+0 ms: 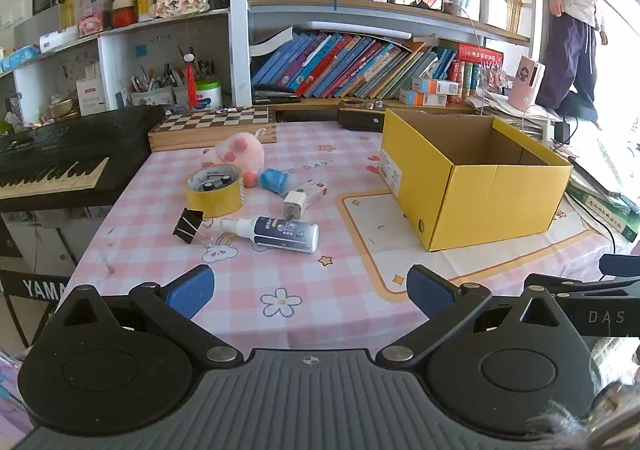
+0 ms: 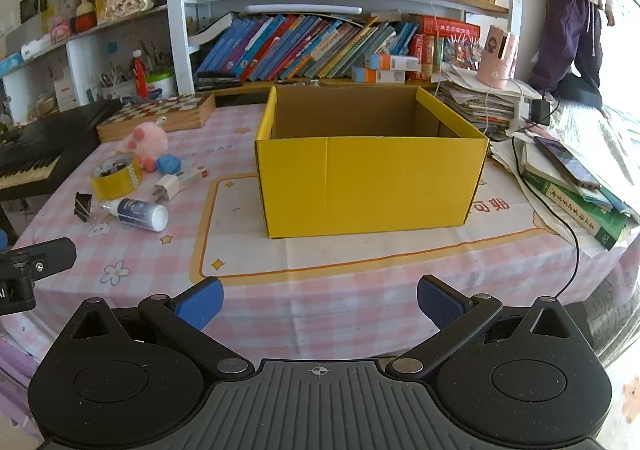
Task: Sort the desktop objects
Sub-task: 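Move both tools toward the cluttered objects on the tablecloth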
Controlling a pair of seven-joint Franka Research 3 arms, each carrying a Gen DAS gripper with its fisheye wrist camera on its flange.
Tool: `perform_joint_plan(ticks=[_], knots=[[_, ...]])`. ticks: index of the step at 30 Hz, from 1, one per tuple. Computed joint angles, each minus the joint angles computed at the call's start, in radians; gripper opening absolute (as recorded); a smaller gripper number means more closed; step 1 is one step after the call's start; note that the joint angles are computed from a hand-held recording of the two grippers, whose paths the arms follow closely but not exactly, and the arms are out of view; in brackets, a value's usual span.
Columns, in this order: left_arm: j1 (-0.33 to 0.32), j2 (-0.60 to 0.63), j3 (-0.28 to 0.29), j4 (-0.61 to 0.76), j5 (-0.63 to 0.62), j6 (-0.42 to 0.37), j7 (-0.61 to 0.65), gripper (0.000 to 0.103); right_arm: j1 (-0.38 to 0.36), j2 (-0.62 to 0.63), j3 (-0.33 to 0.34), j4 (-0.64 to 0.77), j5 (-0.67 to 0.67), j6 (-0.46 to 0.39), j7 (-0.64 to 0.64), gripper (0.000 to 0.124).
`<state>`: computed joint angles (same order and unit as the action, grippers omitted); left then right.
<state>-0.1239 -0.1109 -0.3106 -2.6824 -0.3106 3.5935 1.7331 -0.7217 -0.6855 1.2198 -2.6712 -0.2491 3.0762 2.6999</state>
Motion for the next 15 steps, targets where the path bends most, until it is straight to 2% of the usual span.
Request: perform_joint_plan(ticks=[15], knots=[[-0.002, 0.003, 0.008, 0.000, 0.007, -0.007, -0.020, 0.103, 0.002, 0.027, -0.011, 0.005, -0.013, -0.003, -0.007, 0.103]])
